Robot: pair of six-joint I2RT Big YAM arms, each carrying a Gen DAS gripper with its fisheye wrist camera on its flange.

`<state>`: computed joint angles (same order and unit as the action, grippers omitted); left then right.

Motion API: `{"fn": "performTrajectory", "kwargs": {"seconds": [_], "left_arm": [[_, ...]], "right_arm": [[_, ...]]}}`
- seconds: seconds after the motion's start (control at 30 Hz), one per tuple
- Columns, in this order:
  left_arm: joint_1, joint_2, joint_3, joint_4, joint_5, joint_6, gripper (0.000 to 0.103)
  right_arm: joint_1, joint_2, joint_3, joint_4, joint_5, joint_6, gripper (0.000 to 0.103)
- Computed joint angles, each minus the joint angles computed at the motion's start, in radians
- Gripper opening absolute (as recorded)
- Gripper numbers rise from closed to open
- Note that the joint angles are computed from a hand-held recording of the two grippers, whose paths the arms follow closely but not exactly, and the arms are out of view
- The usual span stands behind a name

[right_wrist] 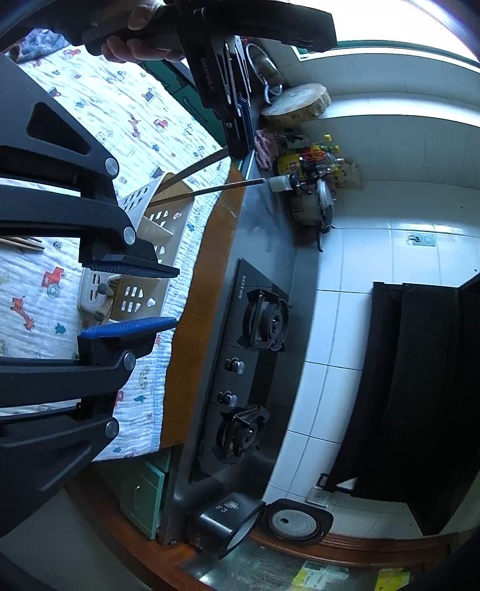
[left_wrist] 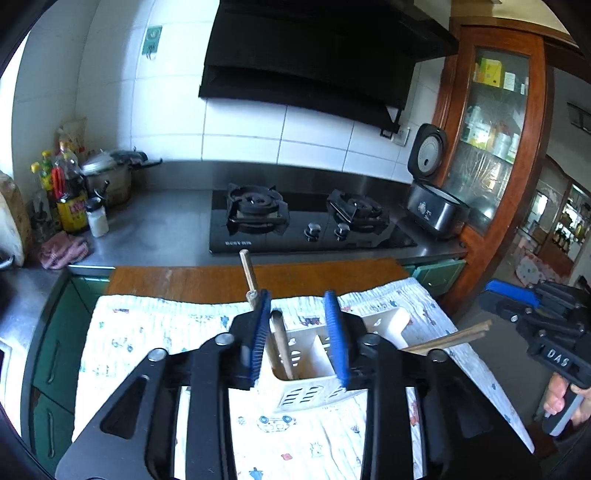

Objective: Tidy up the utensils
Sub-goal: 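Insert both chopsticks into the white holder and open both tools, then move both open tools back to the chopstick pile and close on chopsticks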

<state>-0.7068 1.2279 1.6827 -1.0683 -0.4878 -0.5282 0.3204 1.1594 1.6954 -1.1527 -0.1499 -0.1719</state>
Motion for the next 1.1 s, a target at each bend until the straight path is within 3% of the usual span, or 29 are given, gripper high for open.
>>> {"fn": "performTrajectory", "kwargs": {"seconds": [0.1,0.43,0.6,0.7,0.8,0.9,1.1], "left_arm": [[-0.048,-0.027,-0.005,-0.023,-0.046,-0.021,0.041],[-0.284,-0.13,-0.092,-0.129,-0.221,-0.193,0.052],[-0.425,-0.151,-0.145,-0.218,-0.327,-0.352,0.061],[-0.504,-0.163,-0.191,-0.259,-0.355,-0.45,0.063],[-0.581,-0.156,-0.226,-0.327,-0.391,-0.578,0.07],[-0.632,-0.17,-0.281,-0.335,-0.379,-0.669,0.071],[-0.71,-0.172,-0.348,-0.424,-0.395,-0.86,0.074]], "right_arm": [[-0.012,-0.056,-0.031,0.007,-0.015,0.0,0.036],[-0.018,-0.296,-0.267,0.001,-0.059,-0.01,0.042],[0.016,-0.426,-0.406,-0.013,-0.033,-0.011,0.043],[0.065,-0.514,-0.497,-0.017,0.028,0.001,0.043],[0.072,-0.572,-0.56,-0.035,0.019,0.02,0.043],[0.079,-0.636,-0.63,-0.053,0.022,0.049,0.043],[0.097,-0.724,-0.752,-0.083,0.03,0.098,0.043]]}}
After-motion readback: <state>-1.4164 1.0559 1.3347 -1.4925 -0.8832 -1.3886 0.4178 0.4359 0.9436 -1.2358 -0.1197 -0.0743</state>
